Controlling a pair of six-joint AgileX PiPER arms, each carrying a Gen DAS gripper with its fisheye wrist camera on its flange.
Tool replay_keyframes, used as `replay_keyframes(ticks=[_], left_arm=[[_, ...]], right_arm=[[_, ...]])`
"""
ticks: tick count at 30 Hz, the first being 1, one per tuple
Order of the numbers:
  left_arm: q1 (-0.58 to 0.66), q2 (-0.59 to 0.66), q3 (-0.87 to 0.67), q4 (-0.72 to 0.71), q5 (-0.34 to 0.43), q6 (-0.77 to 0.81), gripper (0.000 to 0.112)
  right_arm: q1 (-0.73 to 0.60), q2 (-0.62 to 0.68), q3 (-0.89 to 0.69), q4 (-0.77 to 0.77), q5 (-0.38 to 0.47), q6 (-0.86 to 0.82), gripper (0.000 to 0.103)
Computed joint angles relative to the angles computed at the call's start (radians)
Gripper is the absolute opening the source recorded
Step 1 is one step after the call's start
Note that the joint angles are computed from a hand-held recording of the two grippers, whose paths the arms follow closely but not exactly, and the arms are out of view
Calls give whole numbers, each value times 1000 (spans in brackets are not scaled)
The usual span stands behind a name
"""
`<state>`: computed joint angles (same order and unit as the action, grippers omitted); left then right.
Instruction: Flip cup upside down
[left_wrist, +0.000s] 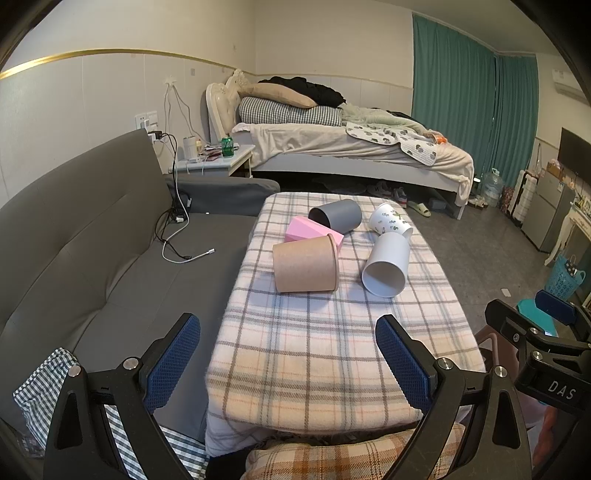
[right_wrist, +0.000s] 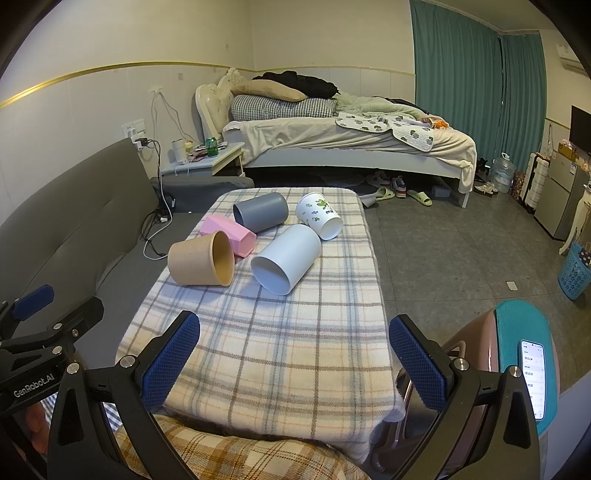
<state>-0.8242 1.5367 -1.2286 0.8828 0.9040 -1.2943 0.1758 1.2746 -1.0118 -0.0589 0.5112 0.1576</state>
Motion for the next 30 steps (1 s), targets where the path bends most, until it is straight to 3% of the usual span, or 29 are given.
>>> replay_keyframes(ticks=[17,20,24,27,30], left_arm=[[0,1,-1,-1,1,2,99],[0,2,-3,-3,4,4,99],[3,21,-53,-27,28,30,99],[24,10,-15,-10,-6,8,99],[55,14,-41,-23,10,41,99]], right_arm=[[16,-8,3,-15,6,21,103],[9,-14,47,24,-35,-22,103],[2,-3,25,62,-25,-77,103],[-8,15,-11,109,-8,-137,103],[-38,66,-91,220,27,-267,103]])
